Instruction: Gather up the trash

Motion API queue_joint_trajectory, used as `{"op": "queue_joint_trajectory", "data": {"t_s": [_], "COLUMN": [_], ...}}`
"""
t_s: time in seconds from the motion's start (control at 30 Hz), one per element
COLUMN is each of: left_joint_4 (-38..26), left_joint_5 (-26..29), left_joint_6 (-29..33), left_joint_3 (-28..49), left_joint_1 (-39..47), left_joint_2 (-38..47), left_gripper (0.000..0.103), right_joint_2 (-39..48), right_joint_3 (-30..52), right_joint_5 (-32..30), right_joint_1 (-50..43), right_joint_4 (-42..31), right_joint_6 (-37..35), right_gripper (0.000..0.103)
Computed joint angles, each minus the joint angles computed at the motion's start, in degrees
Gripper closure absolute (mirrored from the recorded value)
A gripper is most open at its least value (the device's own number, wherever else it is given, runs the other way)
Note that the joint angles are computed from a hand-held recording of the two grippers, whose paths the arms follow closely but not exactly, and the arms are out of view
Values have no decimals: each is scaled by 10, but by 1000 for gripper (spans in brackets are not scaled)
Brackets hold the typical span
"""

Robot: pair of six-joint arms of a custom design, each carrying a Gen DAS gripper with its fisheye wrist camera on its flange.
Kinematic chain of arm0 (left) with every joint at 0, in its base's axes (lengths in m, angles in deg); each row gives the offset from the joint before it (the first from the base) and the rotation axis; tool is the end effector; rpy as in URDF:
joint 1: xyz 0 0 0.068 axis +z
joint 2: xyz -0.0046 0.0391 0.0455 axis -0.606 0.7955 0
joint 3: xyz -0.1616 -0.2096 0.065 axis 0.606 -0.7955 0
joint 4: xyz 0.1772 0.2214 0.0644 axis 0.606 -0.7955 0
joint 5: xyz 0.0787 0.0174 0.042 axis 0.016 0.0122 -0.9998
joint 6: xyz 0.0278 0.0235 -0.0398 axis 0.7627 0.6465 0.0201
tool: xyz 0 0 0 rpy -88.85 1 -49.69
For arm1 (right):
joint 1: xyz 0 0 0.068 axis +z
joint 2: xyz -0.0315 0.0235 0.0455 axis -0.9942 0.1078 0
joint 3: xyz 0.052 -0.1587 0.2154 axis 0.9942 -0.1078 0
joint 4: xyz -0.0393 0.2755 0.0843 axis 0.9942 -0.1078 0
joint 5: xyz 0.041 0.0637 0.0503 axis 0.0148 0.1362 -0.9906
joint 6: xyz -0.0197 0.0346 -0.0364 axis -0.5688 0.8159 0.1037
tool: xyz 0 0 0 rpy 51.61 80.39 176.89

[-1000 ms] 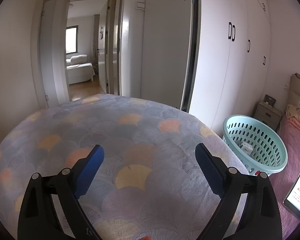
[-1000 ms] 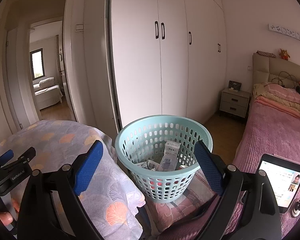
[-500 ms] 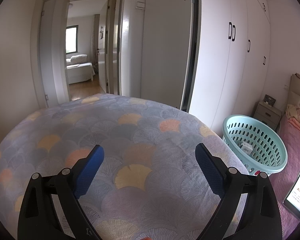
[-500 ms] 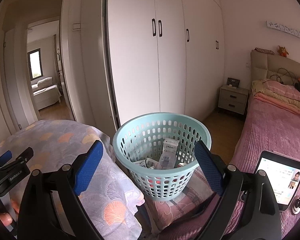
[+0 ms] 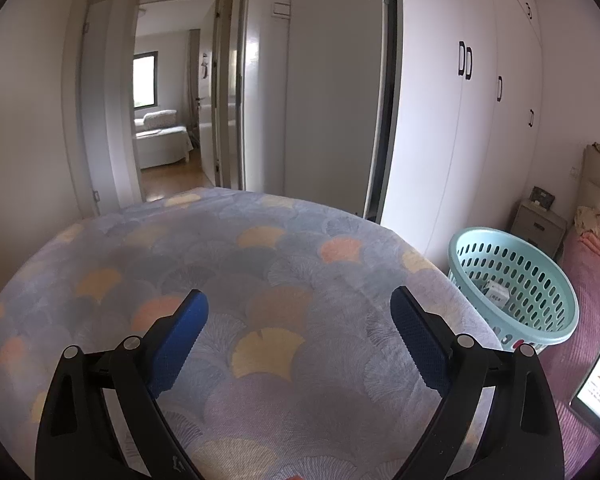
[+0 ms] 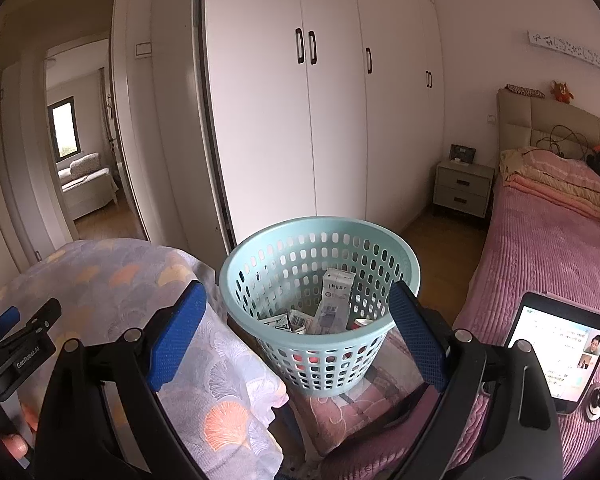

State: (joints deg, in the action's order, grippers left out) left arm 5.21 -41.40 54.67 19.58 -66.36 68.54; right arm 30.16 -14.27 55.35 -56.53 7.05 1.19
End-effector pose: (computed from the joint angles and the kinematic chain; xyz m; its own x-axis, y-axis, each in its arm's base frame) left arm 0.2651 -0.1188 0.1426 -0.4309 -0.2209 -0.8750 -0.4183 0.9080 -0.0232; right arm 0.3087 0.1491 0.1942 -0.4849 0.0118 -0.8745 -0.1369 0.9866 0.0892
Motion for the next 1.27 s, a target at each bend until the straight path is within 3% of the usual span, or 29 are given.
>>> {"op": "queue_joint_trajectory", "data": {"t_s": [0.5, 0.97, 1.27], "left_joint_4": [5, -182, -276], "left_joint_5": [-24, -89, -89], "left_joint_6": [29, -40, -76], "left_joint_3": [-4, 5, -43], "left_joint_1": [-20, -32, 4], "left_joint_2": [-19, -142, -250], "left_gripper": [13, 12, 8], "right_joint_2": [-18, -43, -2], "right_joint_3": [-1, -1, 45], "right_joint_5": [2, 15, 40], "right_joint_1": [8, 62, 149], "right_joint_4": [-10, -27, -26], "right_joint_6": [-3, -5, -17], "right_gripper": [15, 15, 15]}}
